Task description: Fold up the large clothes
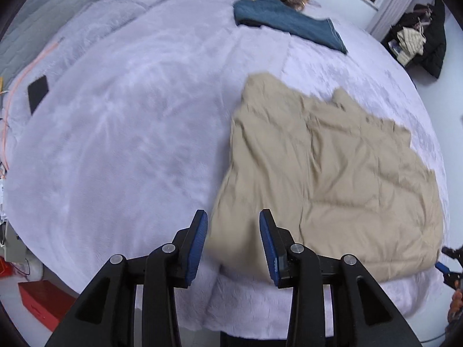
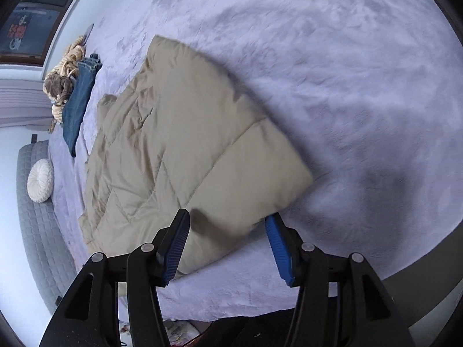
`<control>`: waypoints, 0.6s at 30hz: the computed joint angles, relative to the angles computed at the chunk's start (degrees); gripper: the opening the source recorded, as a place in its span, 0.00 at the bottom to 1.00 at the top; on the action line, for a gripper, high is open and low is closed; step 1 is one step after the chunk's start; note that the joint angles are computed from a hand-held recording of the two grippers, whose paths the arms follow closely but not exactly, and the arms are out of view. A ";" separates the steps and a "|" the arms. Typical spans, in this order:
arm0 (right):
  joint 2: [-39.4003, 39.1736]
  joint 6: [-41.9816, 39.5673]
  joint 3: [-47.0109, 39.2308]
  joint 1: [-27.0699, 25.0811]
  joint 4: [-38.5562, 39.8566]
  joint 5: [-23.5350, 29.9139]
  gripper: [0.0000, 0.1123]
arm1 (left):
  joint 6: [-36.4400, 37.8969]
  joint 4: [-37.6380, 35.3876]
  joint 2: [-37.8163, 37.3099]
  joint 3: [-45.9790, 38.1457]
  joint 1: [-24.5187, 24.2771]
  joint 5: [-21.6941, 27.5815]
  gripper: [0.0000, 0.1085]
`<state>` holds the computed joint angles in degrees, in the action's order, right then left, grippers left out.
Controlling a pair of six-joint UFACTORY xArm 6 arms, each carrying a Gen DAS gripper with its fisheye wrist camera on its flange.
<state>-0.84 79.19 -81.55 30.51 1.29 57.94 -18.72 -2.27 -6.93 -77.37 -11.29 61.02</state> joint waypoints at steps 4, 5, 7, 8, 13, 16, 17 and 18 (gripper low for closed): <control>0.80 0.57 -5.62 -0.27 -9.42 6.04 0.30 | 2.28 -0.90 7.13 -7.75 -0.63 -1.85 0.36; -0.16 -0.67 -5.45 -0.12 -10.20 7.00 0.26 | 3.65 -1.42 9.68 -10.21 -1.30 -2.19 0.36; 2.31 -7.28 -7.58 -1.23 -9.10 4.23 0.25 | 5.26 -1.72 15.35 -15.59 -3.19 -2.57 0.36; 3.15 -9.54 -8.93 -0.96 -8.66 4.64 0.25 | 5.55 -1.09 18.67 -18.58 -4.12 -2.51 0.36; 15.93 -24.63 -21.97 -1.54 -6.14 7.16 0.25 | 0.03 4.62 32.50 -31.51 -6.55 0.30 0.36; 23.49 -28.63 -29.52 -2.55 -7.75 11.73 0.22 | -2.96 6.24 37.67 -36.18 -6.69 0.91 0.36; 25.39 -29.04 -31.18 -3.15 -7.99 11.97 0.22 | -3.15 6.99 39.41 -38.45 -6.82 1.66 0.36; 25.83 -29.03 -30.92 -3.74 -8.14 11.30 0.22 | -3.12 7.35 40.38 -39.51 -6.95 1.84 0.36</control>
<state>24.99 50.16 -112.47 26.76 -6.86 69.24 -21.84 5.08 33.45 -116.88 -18.25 62.86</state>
